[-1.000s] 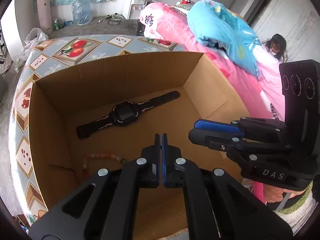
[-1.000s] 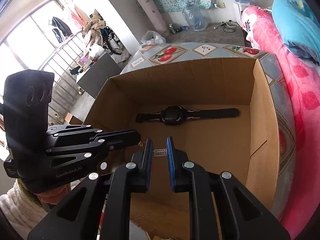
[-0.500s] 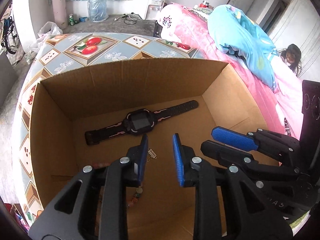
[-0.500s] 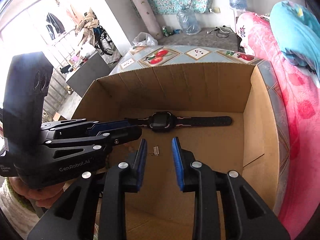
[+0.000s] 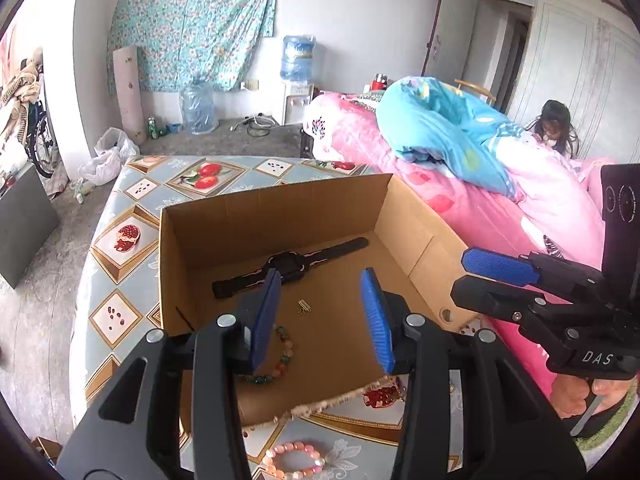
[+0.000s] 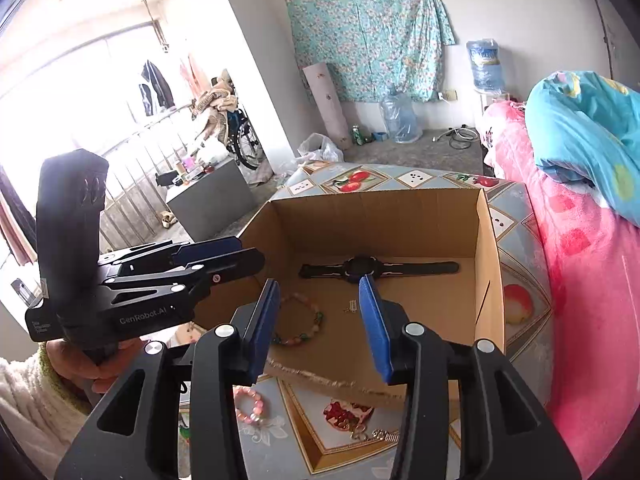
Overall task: Organize jewelry
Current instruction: 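Move the right gripper back to the gold earrings on the table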
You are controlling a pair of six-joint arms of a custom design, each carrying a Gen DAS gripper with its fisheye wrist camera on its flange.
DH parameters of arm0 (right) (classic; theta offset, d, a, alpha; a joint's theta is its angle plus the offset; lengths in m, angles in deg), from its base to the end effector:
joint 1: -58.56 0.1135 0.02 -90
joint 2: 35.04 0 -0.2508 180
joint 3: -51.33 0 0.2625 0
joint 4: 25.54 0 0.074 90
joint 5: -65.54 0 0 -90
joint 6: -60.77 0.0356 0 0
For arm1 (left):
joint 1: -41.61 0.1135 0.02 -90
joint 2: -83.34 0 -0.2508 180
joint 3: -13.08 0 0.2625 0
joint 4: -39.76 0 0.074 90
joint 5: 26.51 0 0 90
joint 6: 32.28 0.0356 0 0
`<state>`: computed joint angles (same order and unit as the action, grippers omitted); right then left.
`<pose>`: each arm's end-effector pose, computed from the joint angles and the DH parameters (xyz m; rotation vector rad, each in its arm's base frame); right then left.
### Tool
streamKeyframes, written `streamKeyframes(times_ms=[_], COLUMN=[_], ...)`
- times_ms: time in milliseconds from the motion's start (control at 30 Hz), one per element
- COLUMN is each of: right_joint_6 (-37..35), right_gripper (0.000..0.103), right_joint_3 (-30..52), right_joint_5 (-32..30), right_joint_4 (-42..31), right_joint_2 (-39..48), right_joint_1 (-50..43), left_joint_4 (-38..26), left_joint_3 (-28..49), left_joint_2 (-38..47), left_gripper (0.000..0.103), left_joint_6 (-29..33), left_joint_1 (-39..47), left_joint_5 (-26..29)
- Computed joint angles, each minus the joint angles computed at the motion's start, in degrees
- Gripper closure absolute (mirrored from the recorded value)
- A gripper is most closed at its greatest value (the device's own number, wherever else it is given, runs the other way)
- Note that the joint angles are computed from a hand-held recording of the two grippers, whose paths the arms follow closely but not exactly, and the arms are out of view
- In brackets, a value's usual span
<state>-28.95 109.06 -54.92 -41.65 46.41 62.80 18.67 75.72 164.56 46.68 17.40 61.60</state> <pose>0.3013 0.0404 0.1889 -0.3581 2.2003 0.6424 0.2877 -0.1281 0.2078 0.2438 2.2660 -0.2884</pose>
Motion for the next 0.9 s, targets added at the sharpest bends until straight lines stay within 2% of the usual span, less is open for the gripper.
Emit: streamKeyframes(times_ms=[167, 367, 467, 567, 667, 733, 900], right_joint_6=[-0.19, -2.36, -0.99, 0.54, 1.44, 1.24, 2.17], right_gripper=[0.060, 0.060, 0.060, 0.062, 0.067, 0.071, 0.079], right_joint_3=[-14.90, -27.89, -33.57, -37.61, -38.93, -38.75, -36.21], right_joint_5=[-3.12, -6.23, -4.72, -0.63, 3.95, 7.34, 7.16], right_joint_4=[2.35, -2.97, -1.24, 3.86, 9.04, 12.02, 23.00], right_joint_2=[-15.55, -30.41, -29.63, -24.95, -21.15, -18.48, -5.32], right_joint_1=[-4.52, -13.85, -14.63, -12.26, -9.27, -7.67, -7.57], left_joint_4=[4.00, 6.07, 9.14, 14.09, 17.87, 19.39, 25.21], left_joint_3=[-12.99, -23.86, -28.92, -29.71, -28.16, -26.22, -23.12], left_joint_2=[-14.49, -22.55, -22.10, -12.90, -4.09, 0.99, 8.82], left_gripper=[0.055, 0.055, 0.054, 0.054, 0.055, 0.062, 0.077], left_joint_6=[0.39, -0.75, -5.14, -8.15, -8.44, -7.54, -3.86], left_joint_1=[-4.48, -12.39, -14.92, -17.65, -19.98, -20.99, -21.68], left_joint_5=[-1.85, -6.55, -5.71, -8.75, -11.56, -12.92, -13.35])
